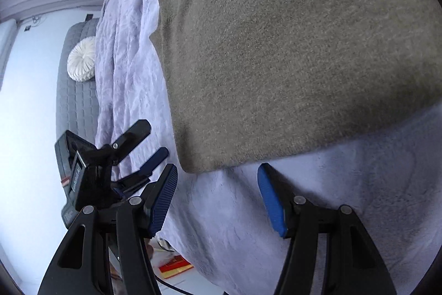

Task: Fold small clothes
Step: 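Grasp the sweater side edge with the right tool while the left tool grasps the other side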

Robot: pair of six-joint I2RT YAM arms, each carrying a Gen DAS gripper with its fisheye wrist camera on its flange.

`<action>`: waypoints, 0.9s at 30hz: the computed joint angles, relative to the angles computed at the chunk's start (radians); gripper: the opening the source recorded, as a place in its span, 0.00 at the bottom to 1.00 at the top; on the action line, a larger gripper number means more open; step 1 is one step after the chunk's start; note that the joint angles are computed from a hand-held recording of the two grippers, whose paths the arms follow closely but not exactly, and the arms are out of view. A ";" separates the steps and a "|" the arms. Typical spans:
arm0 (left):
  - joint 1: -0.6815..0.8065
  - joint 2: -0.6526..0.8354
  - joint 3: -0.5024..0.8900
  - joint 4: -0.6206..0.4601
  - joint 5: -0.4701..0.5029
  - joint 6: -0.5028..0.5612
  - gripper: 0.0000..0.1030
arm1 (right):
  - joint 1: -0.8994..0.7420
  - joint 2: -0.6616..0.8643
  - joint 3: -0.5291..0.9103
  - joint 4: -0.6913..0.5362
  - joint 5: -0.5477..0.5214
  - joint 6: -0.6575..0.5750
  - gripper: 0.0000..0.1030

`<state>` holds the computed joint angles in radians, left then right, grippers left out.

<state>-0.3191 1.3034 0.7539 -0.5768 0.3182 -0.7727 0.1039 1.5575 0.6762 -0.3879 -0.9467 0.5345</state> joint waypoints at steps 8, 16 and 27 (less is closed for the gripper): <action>0.092 0.038 -0.043 0.166 0.206 -0.041 0.99 | 0.038 0.078 -0.116 0.465 -0.053 0.395 0.54; 0.112 0.147 -0.018 0.303 0.327 -0.071 0.99 | 0.034 0.043 -0.078 0.487 -0.068 0.384 0.09; 0.073 0.409 0.182 0.476 0.452 -0.129 0.99 | 0.033 -0.041 0.096 0.120 -0.067 0.018 0.09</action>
